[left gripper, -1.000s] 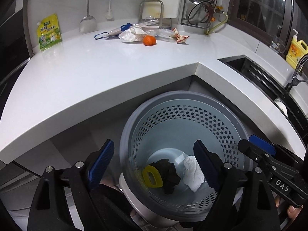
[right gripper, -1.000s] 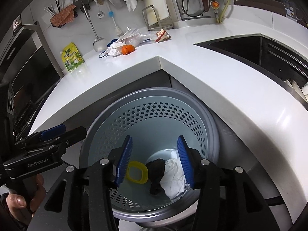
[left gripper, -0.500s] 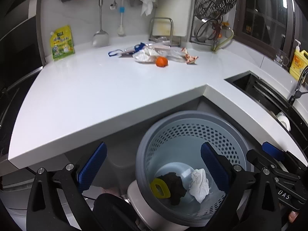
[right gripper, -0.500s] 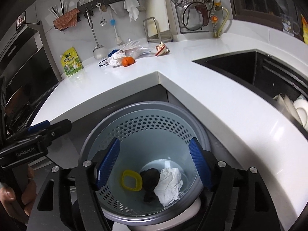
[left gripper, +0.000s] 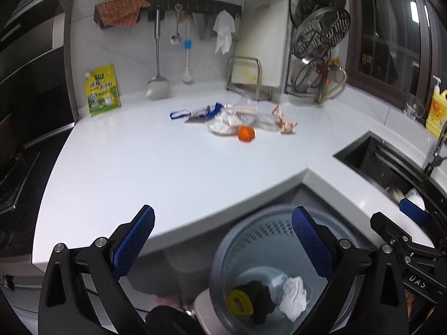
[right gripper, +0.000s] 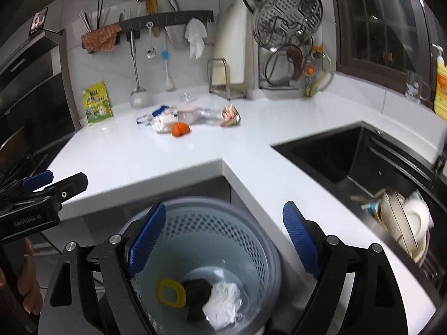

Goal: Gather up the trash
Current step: 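Move both tools back over the counter toward the trash pile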

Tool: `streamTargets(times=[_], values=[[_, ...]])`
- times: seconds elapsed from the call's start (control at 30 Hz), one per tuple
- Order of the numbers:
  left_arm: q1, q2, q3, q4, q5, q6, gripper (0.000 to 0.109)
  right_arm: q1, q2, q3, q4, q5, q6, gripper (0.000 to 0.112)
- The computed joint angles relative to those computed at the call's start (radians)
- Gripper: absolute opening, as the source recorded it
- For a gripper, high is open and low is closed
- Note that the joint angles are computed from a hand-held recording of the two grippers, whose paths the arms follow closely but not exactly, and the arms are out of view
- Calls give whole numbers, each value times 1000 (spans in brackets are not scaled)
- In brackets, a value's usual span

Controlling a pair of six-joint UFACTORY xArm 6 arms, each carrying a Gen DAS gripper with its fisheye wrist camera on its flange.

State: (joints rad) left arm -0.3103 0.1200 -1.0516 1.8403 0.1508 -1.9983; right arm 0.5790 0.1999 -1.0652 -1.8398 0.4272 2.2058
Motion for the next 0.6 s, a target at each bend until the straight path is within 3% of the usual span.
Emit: streamTargets(times=[0.2, 0.33, 0.6], values=[[7, 43, -77, -71, 32, 53, 97, -41, 56, -109, 26, -6, -95, 82], [22, 104, -153, -195, 42, 150, 97, -83, 116, -202, 71, -60, -189, 83], [32, 266, -330, -512, 62, 434, 97, -177, 292, -431, 381, -214, -557, 83]])
